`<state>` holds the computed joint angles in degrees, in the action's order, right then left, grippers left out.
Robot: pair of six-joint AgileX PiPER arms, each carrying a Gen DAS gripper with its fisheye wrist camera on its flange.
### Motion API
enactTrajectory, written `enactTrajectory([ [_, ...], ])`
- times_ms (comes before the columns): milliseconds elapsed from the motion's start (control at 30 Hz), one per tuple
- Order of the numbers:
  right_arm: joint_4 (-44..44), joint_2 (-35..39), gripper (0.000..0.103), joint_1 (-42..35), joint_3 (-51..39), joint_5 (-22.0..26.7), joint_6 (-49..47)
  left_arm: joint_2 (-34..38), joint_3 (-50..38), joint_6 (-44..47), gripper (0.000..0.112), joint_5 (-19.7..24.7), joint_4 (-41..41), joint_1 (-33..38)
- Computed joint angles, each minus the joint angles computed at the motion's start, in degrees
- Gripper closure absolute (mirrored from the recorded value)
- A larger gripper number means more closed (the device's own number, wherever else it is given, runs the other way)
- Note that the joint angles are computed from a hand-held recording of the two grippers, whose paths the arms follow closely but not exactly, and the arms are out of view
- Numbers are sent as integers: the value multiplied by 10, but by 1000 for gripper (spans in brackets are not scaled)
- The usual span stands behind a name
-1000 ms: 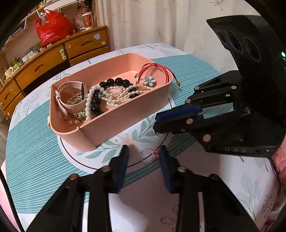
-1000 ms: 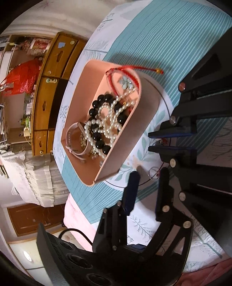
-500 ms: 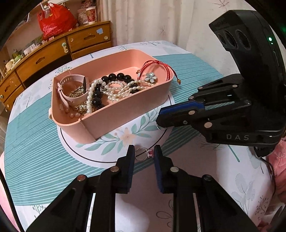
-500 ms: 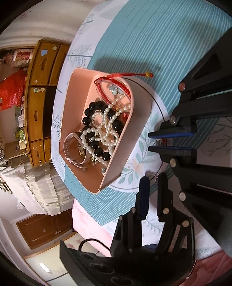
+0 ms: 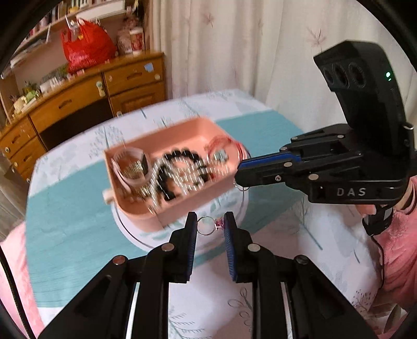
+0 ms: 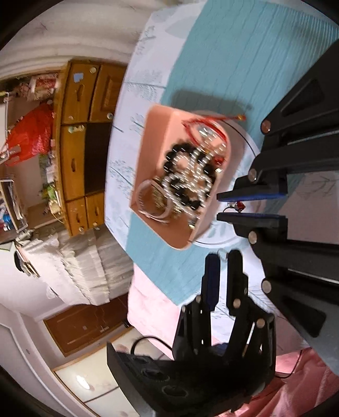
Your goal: Organize jewelry
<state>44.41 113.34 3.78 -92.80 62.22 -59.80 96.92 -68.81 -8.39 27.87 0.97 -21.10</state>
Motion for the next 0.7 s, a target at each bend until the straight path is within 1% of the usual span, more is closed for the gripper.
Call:
enactTrajectory([
  [133, -39, -5, 95, 15, -27, -40, 39, -1, -23, 3, 94, -4, 4, 15],
  [233, -34, 14, 95, 12, -62, -32, 61, 11, -50, -18, 94, -8, 24, 25],
  [333, -50, 33, 95, 21, -90, -50, 98, 34, -86, -51, 93, -9, 45, 38],
  [367, -49, 40, 95, 21, -99, -49, 105, 44, -100, -72, 91, -1, 58, 42],
  [400, -45, 51, 93, 19, -113, -43, 117, 55, -117, -85, 86, 10, 60, 45],
  [433, -39, 63, 91, 16, -127, -34, 131, 69, -137, -94, 67, 30, 53, 54],
  [467, -36, 67, 83, 15, -133, -29, 139, 75, -146, -101, 45, 37, 48, 58],
  [500, -35, 71, 71, 13, -138, -23, 148, 81, -157, -112, 39, 45, 41, 66],
  [533, -36, 68, 64, 13, -136, -24, 151, 78, -151, -116, 38, 41, 37, 68],
  [567, -37, 61, 55, 13, -126, -31, 150, 76, -150, -116, 38, 42, 31, 71],
  [633, -42, 37, 53, 13, -98, -53, 150, 75, -161, -138, 38, 68, 49, 70],
  [667, -43, 27, 50, 11, -88, -58, 155, 75, -171, -169, 36, 94, 78, 64],
  [700, -46, 20, 43, 9, -83, -63, 166, 73, -175, -190, 35, 112, 97, 59],
])
